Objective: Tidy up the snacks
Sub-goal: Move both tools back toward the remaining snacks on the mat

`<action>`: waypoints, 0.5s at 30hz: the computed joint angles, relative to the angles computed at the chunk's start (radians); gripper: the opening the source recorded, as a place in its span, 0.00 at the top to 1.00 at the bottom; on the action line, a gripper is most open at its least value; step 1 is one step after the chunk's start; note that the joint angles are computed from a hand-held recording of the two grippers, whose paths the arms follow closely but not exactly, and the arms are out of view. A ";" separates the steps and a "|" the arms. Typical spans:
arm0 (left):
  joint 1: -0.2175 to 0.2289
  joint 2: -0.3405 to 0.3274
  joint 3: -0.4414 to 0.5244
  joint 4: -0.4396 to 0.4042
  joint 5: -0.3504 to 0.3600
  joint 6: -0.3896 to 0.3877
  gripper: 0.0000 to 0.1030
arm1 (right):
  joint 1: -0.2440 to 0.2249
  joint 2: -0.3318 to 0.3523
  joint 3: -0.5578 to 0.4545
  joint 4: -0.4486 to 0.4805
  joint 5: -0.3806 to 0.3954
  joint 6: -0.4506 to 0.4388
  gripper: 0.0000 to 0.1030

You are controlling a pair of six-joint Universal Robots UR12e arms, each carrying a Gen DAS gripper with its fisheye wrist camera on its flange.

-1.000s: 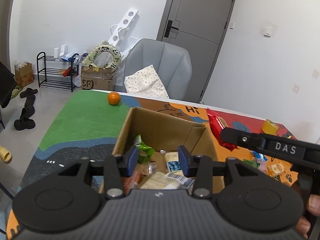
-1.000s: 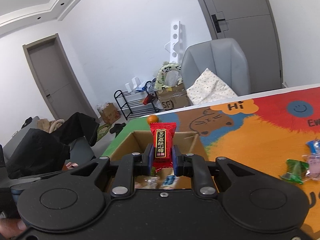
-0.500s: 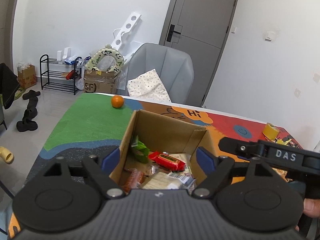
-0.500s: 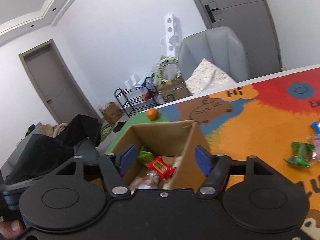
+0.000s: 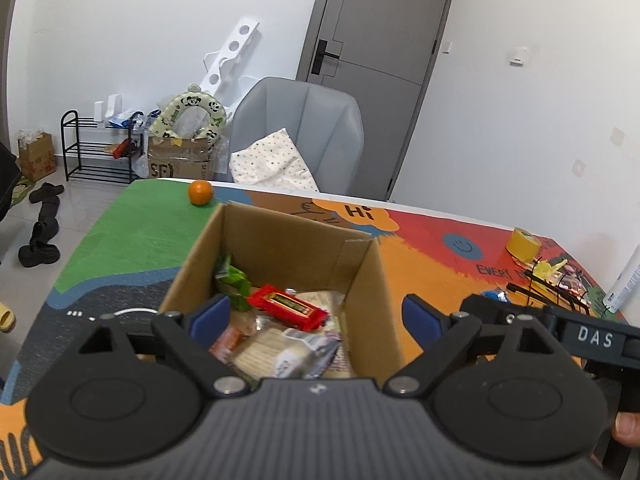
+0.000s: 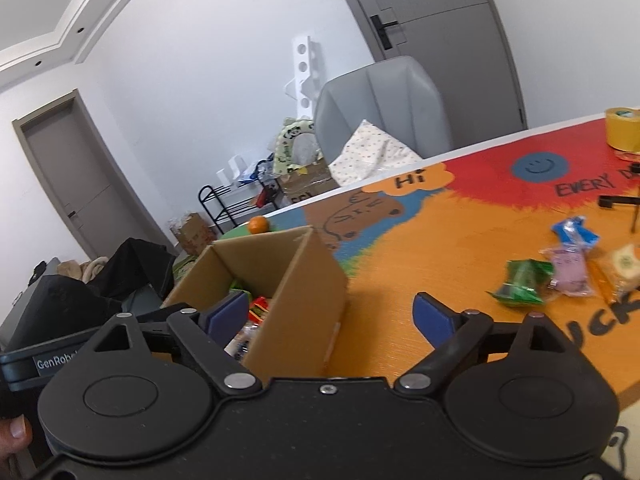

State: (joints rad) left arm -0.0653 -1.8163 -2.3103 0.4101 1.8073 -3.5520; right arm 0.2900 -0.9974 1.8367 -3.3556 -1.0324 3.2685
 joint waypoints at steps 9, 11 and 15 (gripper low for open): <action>-0.045 -0.037 0.034 0.009 0.022 0.001 0.10 | -0.026 -0.013 0.033 -0.025 -0.035 -0.004 0.00; -0.053 -0.042 0.041 0.005 0.025 0.008 0.10 | -0.033 -0.016 0.041 -0.031 -0.038 0.002 0.00; -0.064 -0.051 0.053 -0.006 0.019 0.011 0.10 | -0.048 -0.024 0.057 -0.039 -0.044 0.010 0.00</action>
State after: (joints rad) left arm -0.1293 -1.8674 -2.2571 0.4038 1.8264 -3.5407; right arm 0.2419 -1.0214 1.8934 -3.3951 -1.0767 3.2781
